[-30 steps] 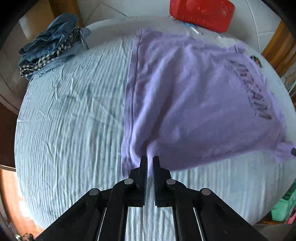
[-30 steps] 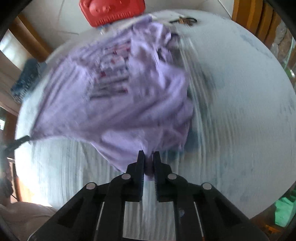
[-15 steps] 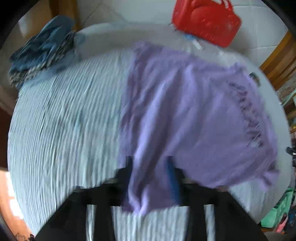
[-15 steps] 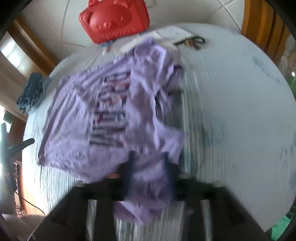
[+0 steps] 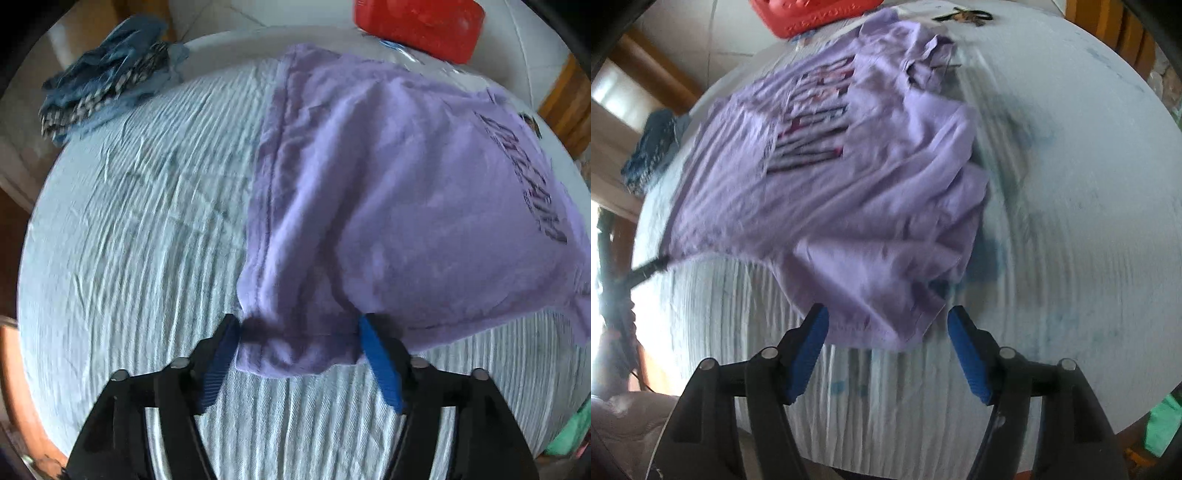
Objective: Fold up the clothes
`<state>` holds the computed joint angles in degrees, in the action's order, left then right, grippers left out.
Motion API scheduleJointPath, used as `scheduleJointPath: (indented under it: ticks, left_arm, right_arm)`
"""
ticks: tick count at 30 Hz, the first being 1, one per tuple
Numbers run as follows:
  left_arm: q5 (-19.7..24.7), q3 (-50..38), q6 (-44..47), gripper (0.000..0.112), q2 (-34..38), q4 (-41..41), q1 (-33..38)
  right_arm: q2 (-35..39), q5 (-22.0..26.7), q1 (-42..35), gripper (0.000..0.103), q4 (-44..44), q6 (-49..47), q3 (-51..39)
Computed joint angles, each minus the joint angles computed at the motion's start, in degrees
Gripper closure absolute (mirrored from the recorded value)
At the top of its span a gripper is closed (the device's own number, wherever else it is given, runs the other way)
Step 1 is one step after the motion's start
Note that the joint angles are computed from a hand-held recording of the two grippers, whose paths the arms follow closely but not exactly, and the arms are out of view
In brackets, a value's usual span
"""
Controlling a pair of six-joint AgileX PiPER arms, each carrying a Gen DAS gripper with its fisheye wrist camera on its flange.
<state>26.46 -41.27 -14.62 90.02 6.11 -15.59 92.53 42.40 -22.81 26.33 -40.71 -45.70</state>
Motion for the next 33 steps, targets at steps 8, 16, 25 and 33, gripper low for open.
scheduleJointPath:
  ticks: [8,16,25,33]
  left_arm:
    - [-0.18,0.43,-2.01,0.024,0.65,3.34,-0.66]
    - [9.02,-4.39,-4.68,0.102,-4.53,2.60,-6.93]
    - [21.03,-31.10,11.03,0.102,10.63,-15.45,3.59]
    - [32.39,-54.04,11.27,0.081,28.49,-23.08,9.27]
  right_arm:
    - [-1.19,-11.88,4.60,0.035,-1.39,-0.53,5.27]
    - [-5.34,-1.66,2.29,0.098,-1.23,0.23,-0.63]
    - [12.34,14.66,2.22,0.098,1.50,8.11,-32.09]
    - [31.64,20.46,5.45,0.064,-5.17,19.02,-59.67]
